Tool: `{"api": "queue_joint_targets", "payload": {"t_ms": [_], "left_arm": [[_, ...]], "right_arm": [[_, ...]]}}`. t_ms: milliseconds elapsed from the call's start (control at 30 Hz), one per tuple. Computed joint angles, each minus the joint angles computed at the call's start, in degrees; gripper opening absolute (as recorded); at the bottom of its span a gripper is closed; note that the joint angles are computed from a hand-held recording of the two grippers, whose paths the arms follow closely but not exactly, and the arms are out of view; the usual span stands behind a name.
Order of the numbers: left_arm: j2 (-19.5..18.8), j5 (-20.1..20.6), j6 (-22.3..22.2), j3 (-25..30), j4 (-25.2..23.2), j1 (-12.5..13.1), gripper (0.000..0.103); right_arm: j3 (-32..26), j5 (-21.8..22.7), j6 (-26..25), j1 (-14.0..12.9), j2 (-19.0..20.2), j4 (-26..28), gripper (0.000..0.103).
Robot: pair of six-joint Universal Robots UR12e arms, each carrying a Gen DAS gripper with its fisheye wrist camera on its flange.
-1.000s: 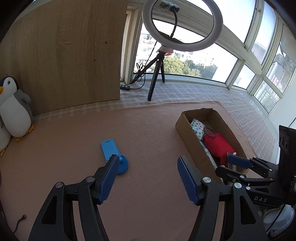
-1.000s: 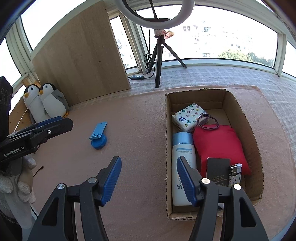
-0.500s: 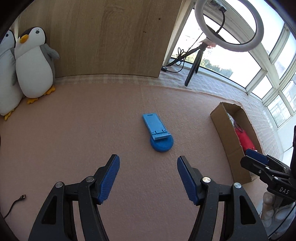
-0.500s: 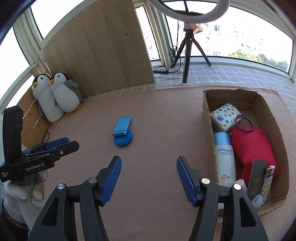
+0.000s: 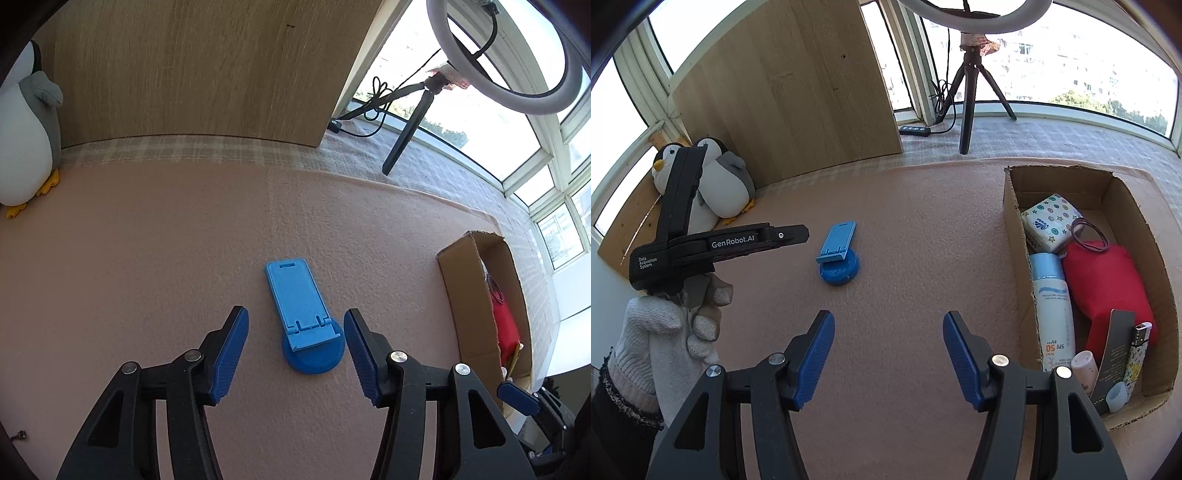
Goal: Organize objects
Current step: 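Move the left tool to the blue phone stand and close on it, then lift the stand off its blue round base with the left tool and set it down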
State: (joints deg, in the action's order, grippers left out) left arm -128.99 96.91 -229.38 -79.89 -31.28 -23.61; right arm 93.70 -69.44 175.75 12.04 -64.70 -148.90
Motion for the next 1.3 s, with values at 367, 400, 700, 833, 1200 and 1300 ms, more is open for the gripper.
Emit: {"api": "queue_joint_targets", "payload": {"t_ms": [367, 400, 700, 833, 1200, 1300], "left_arm": [[-5.03, -1.42, 3.07, 8.35, -10.40, 0.74, 0.050], [-5.21, -1.52, 3.05, 8.53, -10.67, 0.81, 0.049], [-5.90, -1.16, 3.29, 9.47, -12.62, 0.99, 0.042], [-5.25, 0.16, 3.37, 8.37, -13.44, 1.15, 0.039], [-1.10, 3.26, 4.33, 0.43, -9.51, 0.34, 0.039], [0.65, 3.77, 3.56, -2.98, -6.69, -0.70, 0.039]], "right_arm": [[0.29, -0.79, 0.24, -0.86, 0.33, 0.93, 0.057], [0.30, -0.85, 0.28, -0.89, 0.34, 0.96, 0.057], [0.11, -1.29, 0.20, -0.81, 0.50, 2.23, 0.057], [0.12, -1.11, -0.03, -0.69, 0.59, 2.49, 0.057], [-0.31, -0.33, -0.66, -0.10, 0.98, 2.59, 0.057], [-0.42, -0.10, -1.05, 0.12, 1.07, 2.65, 0.057]]}}
